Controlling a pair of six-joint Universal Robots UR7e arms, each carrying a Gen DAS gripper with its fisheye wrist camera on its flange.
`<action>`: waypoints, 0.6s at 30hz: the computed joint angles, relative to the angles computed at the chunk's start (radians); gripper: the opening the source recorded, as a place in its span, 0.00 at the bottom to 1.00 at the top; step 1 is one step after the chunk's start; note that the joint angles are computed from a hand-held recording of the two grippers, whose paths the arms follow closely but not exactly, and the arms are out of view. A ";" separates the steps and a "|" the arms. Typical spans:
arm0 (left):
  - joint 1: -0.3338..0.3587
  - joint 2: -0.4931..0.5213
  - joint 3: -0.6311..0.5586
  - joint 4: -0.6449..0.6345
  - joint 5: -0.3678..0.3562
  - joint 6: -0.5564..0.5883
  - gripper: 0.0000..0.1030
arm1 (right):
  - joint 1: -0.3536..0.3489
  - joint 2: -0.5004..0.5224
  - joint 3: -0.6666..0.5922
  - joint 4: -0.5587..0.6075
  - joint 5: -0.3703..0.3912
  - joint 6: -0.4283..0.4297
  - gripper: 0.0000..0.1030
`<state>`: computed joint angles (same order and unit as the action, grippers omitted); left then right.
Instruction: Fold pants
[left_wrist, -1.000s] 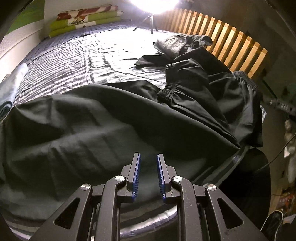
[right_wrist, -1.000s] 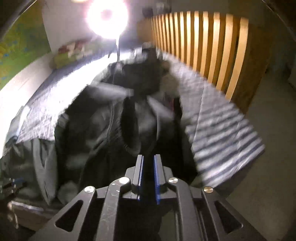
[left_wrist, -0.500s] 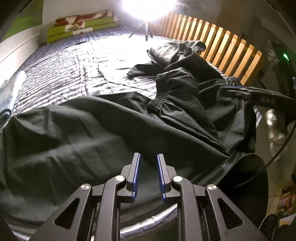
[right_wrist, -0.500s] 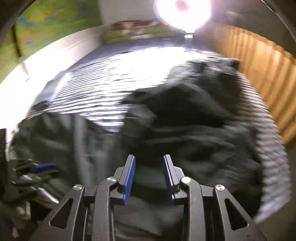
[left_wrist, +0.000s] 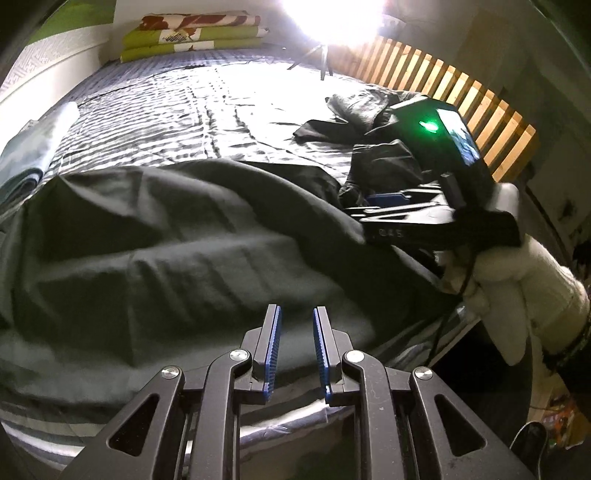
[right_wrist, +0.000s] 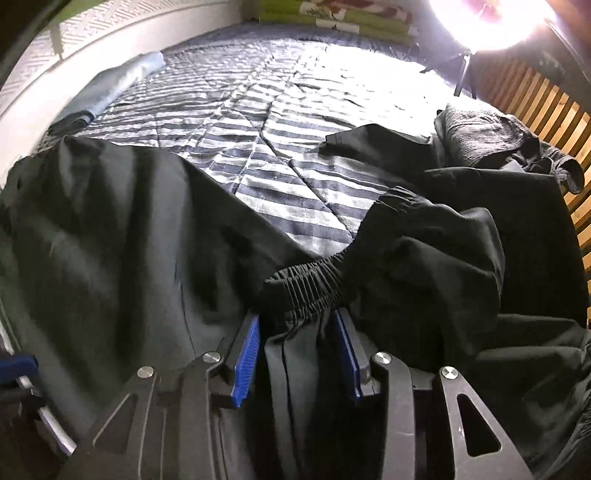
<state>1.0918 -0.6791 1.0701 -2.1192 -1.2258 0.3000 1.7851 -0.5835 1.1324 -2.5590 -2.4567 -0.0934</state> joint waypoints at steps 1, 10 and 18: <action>0.001 0.001 -0.002 0.005 -0.003 -0.004 0.19 | -0.003 -0.009 0.016 -0.019 0.011 0.011 0.26; -0.024 0.005 0.017 -0.001 -0.026 0.017 0.19 | -0.032 -0.363 0.502 -0.547 0.325 0.188 0.07; -0.065 0.040 0.036 0.017 -0.058 0.058 0.19 | -0.035 -0.498 0.743 -0.718 0.128 0.234 0.10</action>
